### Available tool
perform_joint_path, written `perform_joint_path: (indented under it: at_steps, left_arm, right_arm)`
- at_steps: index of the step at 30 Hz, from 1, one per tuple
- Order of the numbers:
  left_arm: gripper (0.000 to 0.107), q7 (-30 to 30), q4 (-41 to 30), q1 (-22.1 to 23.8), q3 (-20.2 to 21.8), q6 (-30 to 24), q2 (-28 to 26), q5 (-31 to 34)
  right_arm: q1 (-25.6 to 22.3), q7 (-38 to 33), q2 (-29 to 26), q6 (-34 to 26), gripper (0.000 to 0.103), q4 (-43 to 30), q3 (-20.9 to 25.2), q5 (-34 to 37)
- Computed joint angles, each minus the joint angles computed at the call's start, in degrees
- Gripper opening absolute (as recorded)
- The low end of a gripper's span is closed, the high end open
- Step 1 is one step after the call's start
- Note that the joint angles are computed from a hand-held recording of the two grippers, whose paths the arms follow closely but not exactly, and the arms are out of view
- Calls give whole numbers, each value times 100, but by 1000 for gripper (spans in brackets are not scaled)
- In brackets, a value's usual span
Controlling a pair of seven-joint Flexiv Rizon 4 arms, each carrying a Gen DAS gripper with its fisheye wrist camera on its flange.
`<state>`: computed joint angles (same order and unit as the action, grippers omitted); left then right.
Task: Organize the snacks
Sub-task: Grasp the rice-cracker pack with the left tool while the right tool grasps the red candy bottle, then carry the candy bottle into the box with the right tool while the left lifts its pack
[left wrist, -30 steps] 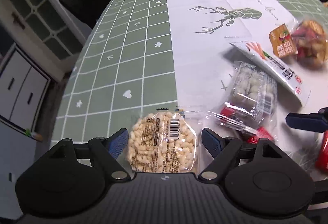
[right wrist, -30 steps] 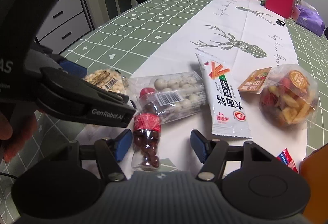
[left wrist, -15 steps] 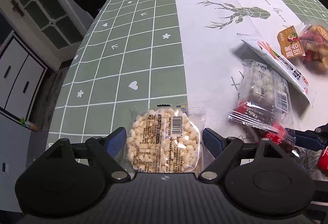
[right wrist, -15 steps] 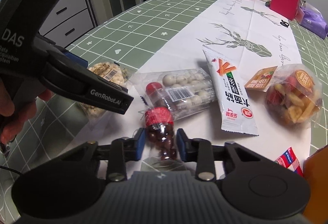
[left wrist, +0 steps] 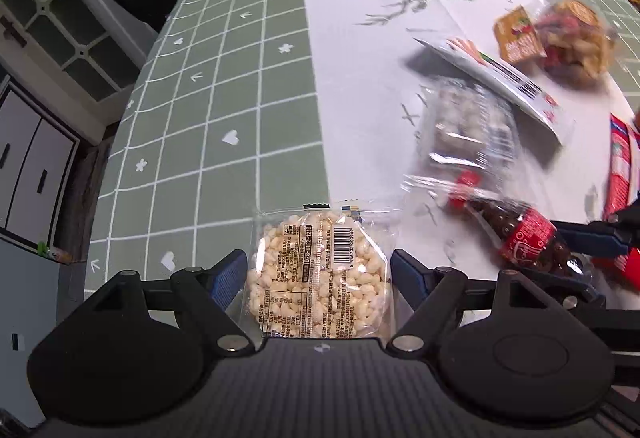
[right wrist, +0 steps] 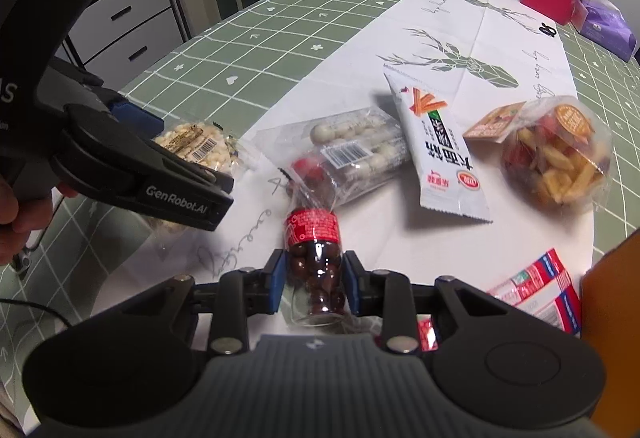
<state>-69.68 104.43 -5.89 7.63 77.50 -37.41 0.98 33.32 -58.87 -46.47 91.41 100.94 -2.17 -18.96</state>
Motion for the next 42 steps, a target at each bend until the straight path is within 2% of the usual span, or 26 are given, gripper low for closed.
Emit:
perform_joint_path:
  at_steps: [7,11,15,22,32,42]
  left_arm:
    - [89,153,306,-111,-19,-300,328,195]
    - [86,338,595,-12,-211,-288,567,180]
    - [86,487,879,21,-331,-219,807,151]
    - [85,755,1332,147,-593,-98,1178,-111]
    - [84,1414,1883,279,-959,-287,1818,-633]
    - [82,2212,2115,143,-1257,-446,2449,-1403]
  right_arm:
    - [-284,-204,409,-676,28,310,424,-97]
    - [-391,-302,640,-917,28,529,568,-144]
    - [-355,-256,871,-1090,28,792,504,-243]
    - [-442,-211,1274,-1007,28,1292,566,-307]
    - [-209,-9,2061,-901,28,2137,196,-912]
    - [-603,228,2834,-931,28,2609,310,-1361]
